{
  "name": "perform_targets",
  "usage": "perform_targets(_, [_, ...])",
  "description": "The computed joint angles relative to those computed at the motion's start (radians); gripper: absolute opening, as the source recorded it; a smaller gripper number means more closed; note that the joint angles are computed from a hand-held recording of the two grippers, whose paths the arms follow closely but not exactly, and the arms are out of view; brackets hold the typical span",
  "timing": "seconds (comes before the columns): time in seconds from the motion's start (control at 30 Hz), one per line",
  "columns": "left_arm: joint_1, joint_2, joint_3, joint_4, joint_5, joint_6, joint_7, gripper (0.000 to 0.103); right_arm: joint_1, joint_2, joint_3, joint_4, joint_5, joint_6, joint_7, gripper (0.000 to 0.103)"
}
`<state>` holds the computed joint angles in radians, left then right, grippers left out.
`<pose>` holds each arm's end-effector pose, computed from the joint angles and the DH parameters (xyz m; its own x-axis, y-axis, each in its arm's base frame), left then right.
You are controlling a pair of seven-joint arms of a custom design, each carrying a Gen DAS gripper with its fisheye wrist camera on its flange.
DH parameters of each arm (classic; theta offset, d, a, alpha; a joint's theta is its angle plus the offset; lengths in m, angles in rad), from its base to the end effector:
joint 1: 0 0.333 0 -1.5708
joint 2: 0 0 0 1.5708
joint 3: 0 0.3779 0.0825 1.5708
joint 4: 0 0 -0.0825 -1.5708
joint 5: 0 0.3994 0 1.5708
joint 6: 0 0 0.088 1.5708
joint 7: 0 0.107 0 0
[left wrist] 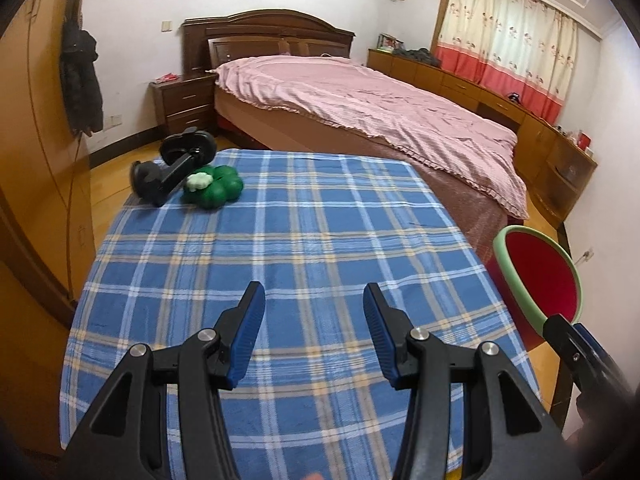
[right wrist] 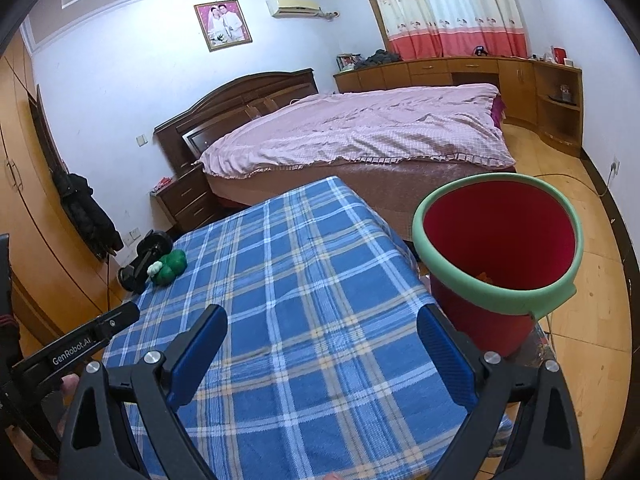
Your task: Collect trash
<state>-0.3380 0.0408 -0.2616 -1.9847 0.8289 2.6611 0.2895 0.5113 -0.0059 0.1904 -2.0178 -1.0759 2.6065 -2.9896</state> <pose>0.5038 -0.3667 0.5648 -0.0011 -0.9899 0.1417 -0.6797 -0.1032 -0.7262 0.4497 0.4048 0.5660 -0.0865 -0.9591 -0.2697 -0.5867 0.2678 -0.7643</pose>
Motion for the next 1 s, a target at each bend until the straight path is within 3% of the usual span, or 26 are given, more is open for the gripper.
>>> perform_targets(1.0, [0.006, -0.017, -0.002, -0.017, 0.034, -0.017, -0.043, 0.051, 0.01, 0.01, -0.001, 0.001, 0.033, 0.01, -0.018, 0.098])
